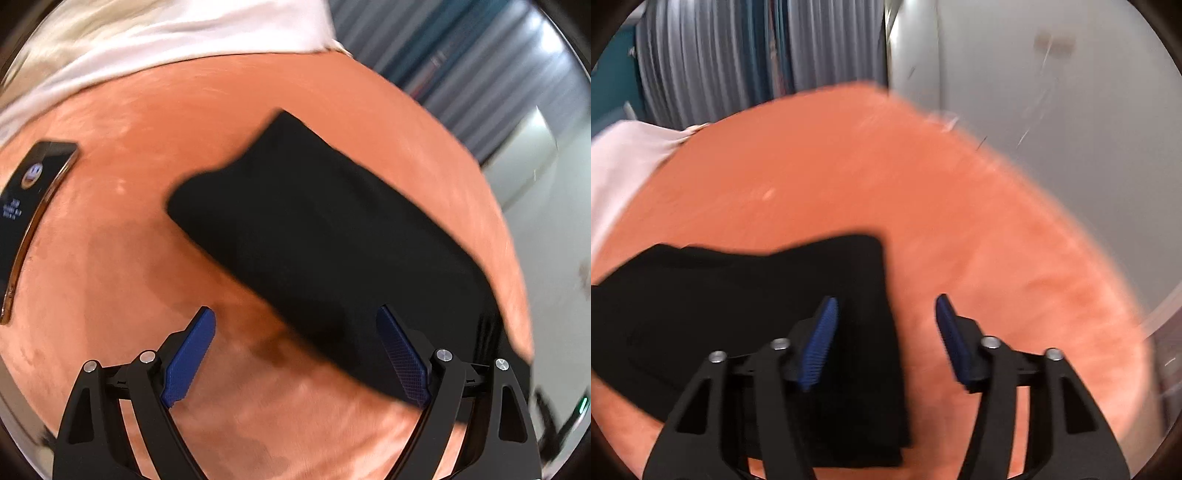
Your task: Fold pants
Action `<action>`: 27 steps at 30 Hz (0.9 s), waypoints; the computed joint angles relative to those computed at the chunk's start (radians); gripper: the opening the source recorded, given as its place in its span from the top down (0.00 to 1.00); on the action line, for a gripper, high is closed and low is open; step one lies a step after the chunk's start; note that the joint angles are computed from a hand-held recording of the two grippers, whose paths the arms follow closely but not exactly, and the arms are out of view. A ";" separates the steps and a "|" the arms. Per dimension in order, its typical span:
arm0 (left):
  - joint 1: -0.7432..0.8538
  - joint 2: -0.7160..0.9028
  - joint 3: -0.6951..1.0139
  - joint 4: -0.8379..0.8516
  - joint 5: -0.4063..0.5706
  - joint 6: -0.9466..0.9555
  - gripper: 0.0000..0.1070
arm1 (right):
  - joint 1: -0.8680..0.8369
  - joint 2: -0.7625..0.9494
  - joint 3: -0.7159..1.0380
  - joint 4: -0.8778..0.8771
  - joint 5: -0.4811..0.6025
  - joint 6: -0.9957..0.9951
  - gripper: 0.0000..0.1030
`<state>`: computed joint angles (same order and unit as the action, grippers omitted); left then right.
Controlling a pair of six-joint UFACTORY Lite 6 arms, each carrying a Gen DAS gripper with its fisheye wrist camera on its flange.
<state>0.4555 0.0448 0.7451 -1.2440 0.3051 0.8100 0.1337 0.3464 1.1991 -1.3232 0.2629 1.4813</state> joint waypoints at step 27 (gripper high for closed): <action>0.036 0.298 0.280 0.012 0.041 -0.030 0.15 | 0.516 0.511 0.586 0.829 0.061 -0.953 0.79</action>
<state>0.4919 0.3432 1.0253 -1.2322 0.3460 0.7798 0.6496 0.8571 1.7848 -0.4941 0.3241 0.5281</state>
